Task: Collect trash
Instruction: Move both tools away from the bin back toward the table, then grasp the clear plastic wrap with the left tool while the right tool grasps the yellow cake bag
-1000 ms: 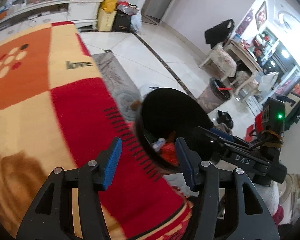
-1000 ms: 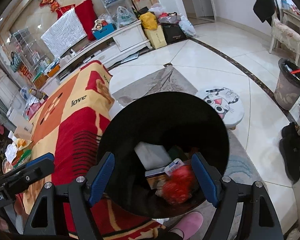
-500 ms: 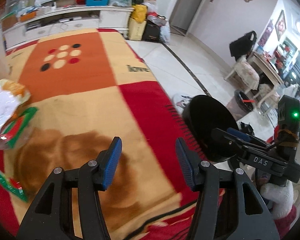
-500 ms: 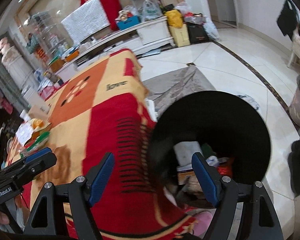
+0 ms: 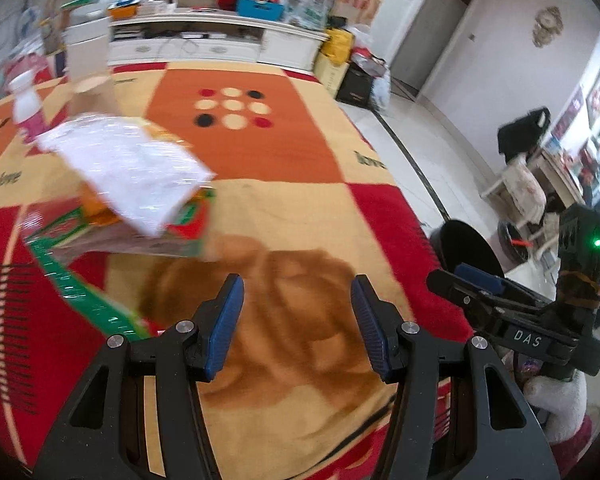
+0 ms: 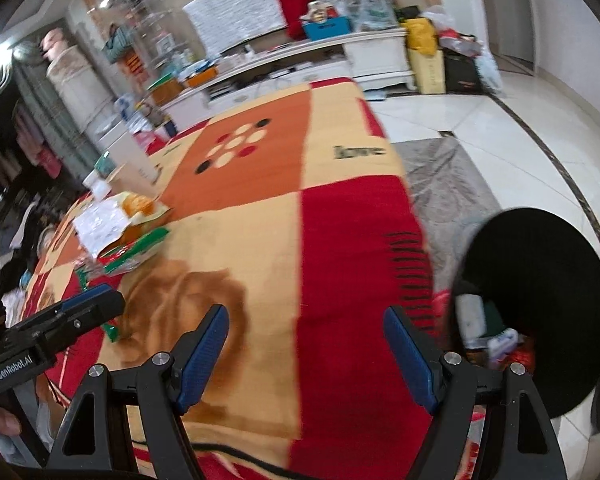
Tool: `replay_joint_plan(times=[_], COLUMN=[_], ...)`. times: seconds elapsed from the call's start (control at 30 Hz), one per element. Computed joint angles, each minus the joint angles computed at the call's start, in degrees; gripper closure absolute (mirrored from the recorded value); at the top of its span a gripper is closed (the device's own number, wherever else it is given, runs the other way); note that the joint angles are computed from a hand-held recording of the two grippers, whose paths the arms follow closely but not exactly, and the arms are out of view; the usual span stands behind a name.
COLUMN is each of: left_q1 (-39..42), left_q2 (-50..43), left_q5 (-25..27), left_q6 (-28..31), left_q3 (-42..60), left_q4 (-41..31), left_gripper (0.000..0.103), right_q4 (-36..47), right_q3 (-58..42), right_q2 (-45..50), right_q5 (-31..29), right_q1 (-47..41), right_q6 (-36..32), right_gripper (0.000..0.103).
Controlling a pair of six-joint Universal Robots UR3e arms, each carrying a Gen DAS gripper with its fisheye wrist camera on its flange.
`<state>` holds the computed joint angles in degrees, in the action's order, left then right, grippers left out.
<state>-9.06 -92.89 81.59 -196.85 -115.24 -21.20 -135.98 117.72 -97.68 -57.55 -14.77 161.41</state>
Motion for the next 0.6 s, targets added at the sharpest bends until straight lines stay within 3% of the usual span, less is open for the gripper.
replay_joint_plan(times=[0.3, 0.4, 0.6], left_q1=[16.97, 21.35, 24.06], left_q2=[14.1, 14.01, 6.46], left_q5=[-8.09, -11.62, -13.22], left_q6=[3.33, 2.65, -1.41], left_q3=[-9.8, -9.57, -4.62], left_q4=[-3.67, -3.95, -0.99], left_gripper=[0.048, 0.037, 0.037], right_q4=[-2.28, -2.46, -2.48], right_q3=[-5.75, -6.96, -8.53], right_q2=[5.97, 7.18, 8.41], right_q5=[-1.76, -2.16, -2.55], right_q1=[9.21, 10.85, 12.5], right_q6=[3.5, 3.95, 4.16], right_gripper=[0.025, 0.025, 0.025])
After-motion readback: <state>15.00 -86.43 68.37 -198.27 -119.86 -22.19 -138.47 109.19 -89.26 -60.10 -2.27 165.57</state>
